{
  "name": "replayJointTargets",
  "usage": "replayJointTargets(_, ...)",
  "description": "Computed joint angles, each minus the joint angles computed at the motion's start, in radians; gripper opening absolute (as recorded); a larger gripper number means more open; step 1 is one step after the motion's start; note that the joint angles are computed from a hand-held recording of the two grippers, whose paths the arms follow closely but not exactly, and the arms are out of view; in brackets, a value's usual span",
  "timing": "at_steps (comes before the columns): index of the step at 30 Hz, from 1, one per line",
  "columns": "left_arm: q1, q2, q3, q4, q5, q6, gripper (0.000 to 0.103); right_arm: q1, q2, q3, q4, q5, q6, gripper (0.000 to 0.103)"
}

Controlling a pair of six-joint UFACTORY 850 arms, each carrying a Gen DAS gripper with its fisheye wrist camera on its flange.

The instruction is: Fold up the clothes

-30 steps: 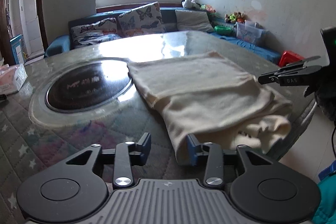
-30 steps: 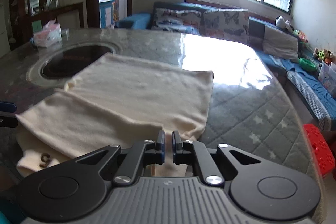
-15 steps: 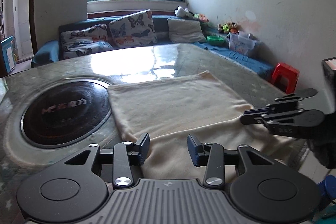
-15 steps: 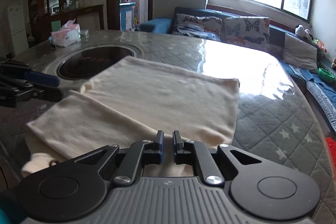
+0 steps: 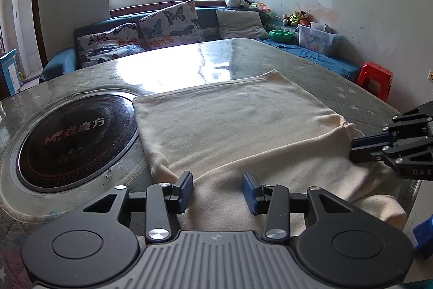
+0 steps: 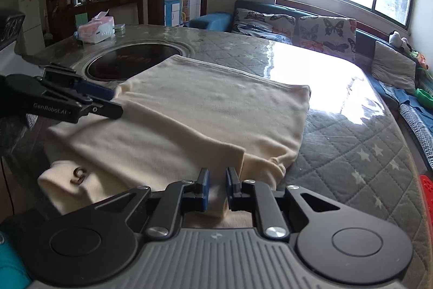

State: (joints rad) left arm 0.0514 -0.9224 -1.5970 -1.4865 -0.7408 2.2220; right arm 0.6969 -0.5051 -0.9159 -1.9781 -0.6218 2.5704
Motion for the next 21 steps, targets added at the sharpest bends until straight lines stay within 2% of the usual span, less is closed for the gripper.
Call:
replayJointTargets(10,0.054,0.081,0.117,-0.006,-0.04,0.149,0.053,0.039,0.021,0.03,0.008,-0.015,-0.011,0.016)
replayJointTargets(18,0.106,0.149,0.234,0.018,-0.083,0.375,0.058,0.054,0.038,0.049,0.005,-0.023,0.012,0.018)
replayJointTargets(21,0.111,0.16,0.271,0.02,-0.103,0.48,0.059,0.067,0.05,0.057,0.013,-0.04,0.002,0.025)
